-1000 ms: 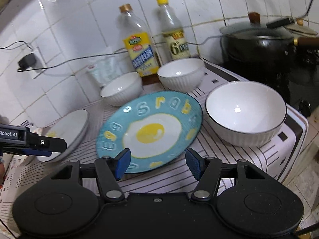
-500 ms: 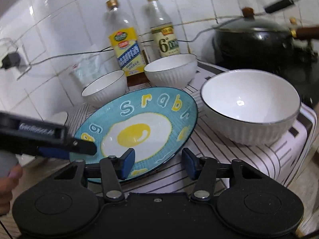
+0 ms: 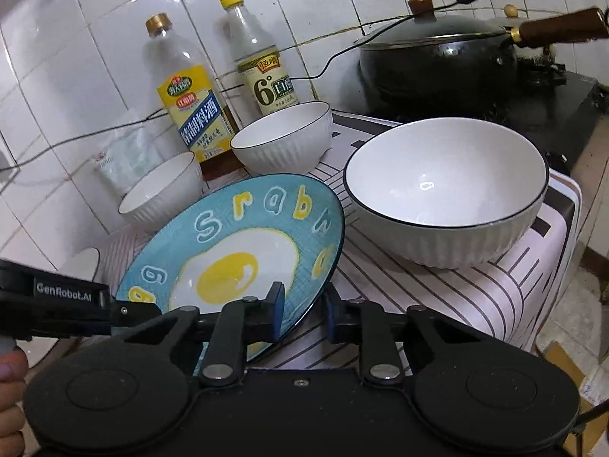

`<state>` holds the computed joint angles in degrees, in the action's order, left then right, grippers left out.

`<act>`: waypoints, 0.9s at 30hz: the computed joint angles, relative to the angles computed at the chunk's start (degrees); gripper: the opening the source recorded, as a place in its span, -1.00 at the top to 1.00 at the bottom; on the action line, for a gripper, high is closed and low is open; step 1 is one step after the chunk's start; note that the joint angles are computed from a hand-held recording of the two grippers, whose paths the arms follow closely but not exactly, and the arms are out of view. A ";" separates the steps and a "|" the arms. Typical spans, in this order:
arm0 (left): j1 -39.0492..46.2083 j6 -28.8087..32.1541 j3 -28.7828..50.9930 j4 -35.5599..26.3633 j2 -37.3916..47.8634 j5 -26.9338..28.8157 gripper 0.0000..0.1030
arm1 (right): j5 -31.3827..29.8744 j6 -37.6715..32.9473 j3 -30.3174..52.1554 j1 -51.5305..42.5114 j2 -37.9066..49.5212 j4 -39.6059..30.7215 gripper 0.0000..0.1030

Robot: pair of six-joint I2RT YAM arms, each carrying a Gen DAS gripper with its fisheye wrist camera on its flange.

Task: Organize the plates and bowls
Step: 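Lift the blue egg plate and lower it onto the white sun plate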

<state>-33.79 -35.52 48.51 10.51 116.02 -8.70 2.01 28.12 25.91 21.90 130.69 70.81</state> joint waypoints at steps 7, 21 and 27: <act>-0.24 -3.15 0.51 -0.75 0.23 -0.17 0.54 | -3.74 -3.85 0.19 -2.00 -1.12 -1.86 0.50; -2.48 -4.41 -6.92 -5.71 -10.36 -2.32 0.51 | -8.94 -8.40 -6.81 -0.75 -10.23 -4.59 0.49; -3.69 -7.05 -11.87 -11.06 -20.65 -3.75 0.50 | -9.70 -10.16 -9.73 1.28 -18.81 -8.93 0.49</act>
